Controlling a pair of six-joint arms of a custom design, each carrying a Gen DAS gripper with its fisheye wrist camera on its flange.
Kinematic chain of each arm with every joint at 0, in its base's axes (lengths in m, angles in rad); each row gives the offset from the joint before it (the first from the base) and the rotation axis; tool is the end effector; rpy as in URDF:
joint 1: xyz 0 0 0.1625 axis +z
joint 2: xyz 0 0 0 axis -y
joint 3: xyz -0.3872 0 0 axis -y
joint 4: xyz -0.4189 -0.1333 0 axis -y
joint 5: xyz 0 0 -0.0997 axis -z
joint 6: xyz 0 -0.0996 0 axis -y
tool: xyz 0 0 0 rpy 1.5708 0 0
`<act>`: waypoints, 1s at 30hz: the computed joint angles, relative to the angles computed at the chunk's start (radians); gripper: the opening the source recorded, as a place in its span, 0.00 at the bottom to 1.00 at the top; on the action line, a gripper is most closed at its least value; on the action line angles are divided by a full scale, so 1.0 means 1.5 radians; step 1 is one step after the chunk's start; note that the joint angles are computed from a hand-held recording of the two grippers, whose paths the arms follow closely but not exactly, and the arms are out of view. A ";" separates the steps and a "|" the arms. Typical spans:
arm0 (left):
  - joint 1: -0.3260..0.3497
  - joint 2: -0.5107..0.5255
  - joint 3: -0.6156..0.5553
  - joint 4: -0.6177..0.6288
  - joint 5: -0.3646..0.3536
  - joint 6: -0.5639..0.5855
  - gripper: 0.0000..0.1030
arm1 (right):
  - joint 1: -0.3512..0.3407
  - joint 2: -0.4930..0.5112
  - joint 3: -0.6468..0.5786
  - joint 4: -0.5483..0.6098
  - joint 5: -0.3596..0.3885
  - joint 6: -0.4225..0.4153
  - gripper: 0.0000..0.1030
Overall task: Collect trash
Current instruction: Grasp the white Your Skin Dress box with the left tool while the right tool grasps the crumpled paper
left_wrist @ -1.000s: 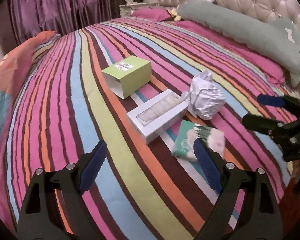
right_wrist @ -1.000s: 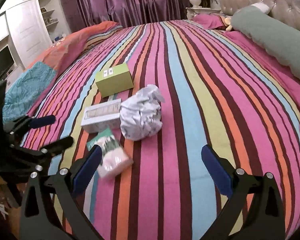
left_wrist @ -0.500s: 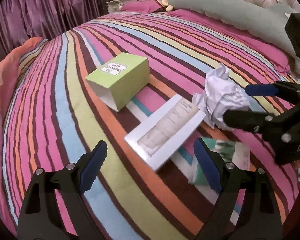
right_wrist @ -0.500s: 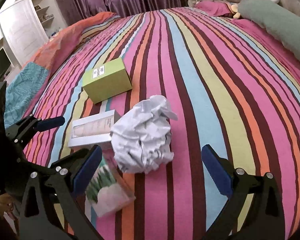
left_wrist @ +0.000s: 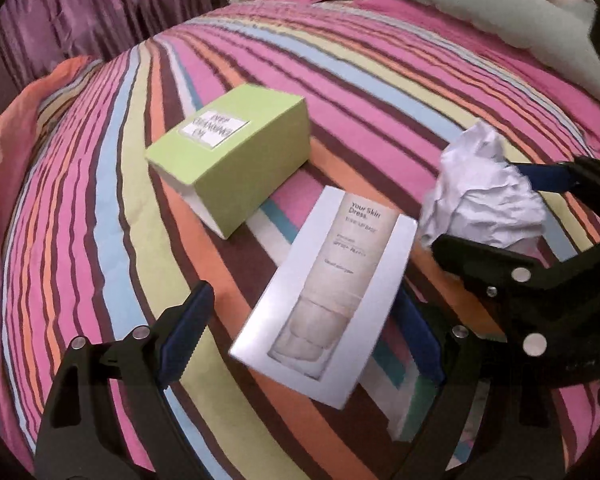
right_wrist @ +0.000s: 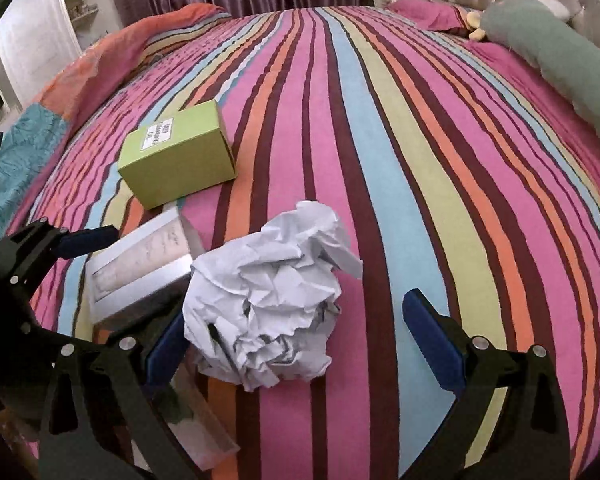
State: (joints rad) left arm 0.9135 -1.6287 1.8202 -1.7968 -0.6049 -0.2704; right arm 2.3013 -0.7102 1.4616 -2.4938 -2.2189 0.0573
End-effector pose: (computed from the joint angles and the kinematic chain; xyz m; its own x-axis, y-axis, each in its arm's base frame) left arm -0.1293 -0.5197 0.4162 -0.6136 0.1018 -0.7830 0.4635 0.8492 -0.2528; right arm 0.5292 -0.4811 0.0678 -0.6992 -0.4124 0.5841 -0.6184 0.7588 -0.2045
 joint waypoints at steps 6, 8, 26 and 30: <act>0.010 -0.003 -0.002 -0.004 -0.013 -0.071 0.58 | -0.004 0.013 -0.015 0.004 -0.010 0.009 0.86; 0.007 -0.003 -0.005 0.007 -0.008 -0.091 0.49 | -0.005 0.016 -0.020 0.011 -0.006 0.012 0.66; -0.079 -0.153 0.068 0.129 0.026 -0.288 0.48 | 0.025 -0.066 0.092 -0.060 -0.049 -0.027 0.53; -0.129 -0.199 0.078 0.246 0.031 -0.388 0.48 | 0.030 -0.110 0.132 -0.055 -0.046 0.009 0.53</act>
State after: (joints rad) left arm 0.7206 -1.9278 1.9375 -1.4282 -0.5579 -0.8524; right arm 2.3458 -0.8754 1.6595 -2.5760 -2.2872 0.0709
